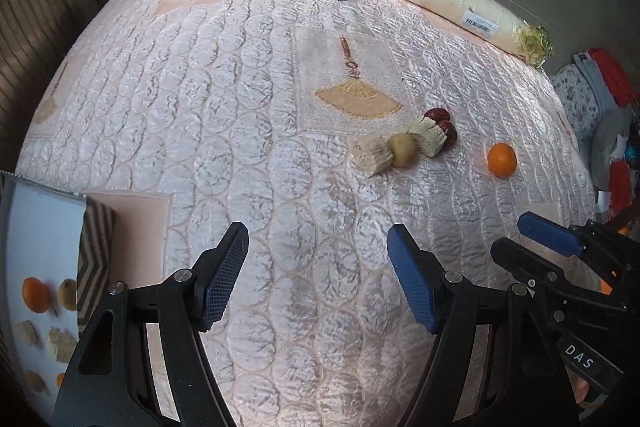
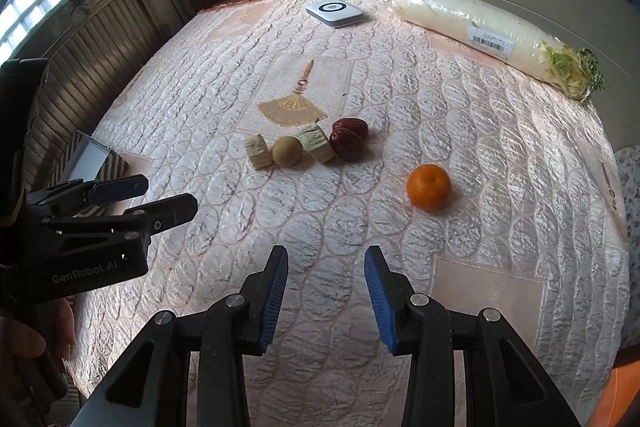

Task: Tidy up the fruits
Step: 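Grasp the round beige cake with the left tool while the right tool grasps an orange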

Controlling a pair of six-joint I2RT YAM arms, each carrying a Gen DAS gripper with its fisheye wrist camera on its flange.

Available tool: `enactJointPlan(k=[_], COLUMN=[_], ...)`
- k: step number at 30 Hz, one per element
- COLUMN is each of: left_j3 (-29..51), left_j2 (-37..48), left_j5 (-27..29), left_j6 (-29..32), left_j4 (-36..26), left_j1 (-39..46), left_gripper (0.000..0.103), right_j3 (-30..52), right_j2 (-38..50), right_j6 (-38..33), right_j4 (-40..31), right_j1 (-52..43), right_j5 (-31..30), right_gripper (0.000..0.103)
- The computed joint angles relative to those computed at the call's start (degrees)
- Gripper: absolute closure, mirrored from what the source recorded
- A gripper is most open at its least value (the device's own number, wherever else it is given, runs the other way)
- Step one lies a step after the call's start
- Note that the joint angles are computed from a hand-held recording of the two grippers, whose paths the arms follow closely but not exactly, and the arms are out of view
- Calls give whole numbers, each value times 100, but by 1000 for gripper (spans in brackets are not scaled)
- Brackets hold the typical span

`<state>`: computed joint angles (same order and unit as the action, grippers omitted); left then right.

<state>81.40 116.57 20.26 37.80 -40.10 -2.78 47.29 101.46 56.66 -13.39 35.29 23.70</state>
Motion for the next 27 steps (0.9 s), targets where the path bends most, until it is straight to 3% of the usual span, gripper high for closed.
enactJointPlan(k=[8,12,20,27], left_j3=[680,881,1019,902], left_j2=[502,734,779,697], left_j5=[128,-69,-385,-107], left_j6=[-645,-754,-474,-121], left_j4=[-5,52,-65,-337], left_j1=[-478,-645,-252,-154], left_gripper=[30,30,30,30], right_j3=[-463,-569,-795,-1025], right_j2=[-264,-300,-366,-517], right_j6=[2,-45,-41,-9], right_j4=[287,386,598,690], right_j1=[-200,-222,-247,-346], right_j5=[-141,-209,-247,-206], right_gripper=[65,65,65,65])
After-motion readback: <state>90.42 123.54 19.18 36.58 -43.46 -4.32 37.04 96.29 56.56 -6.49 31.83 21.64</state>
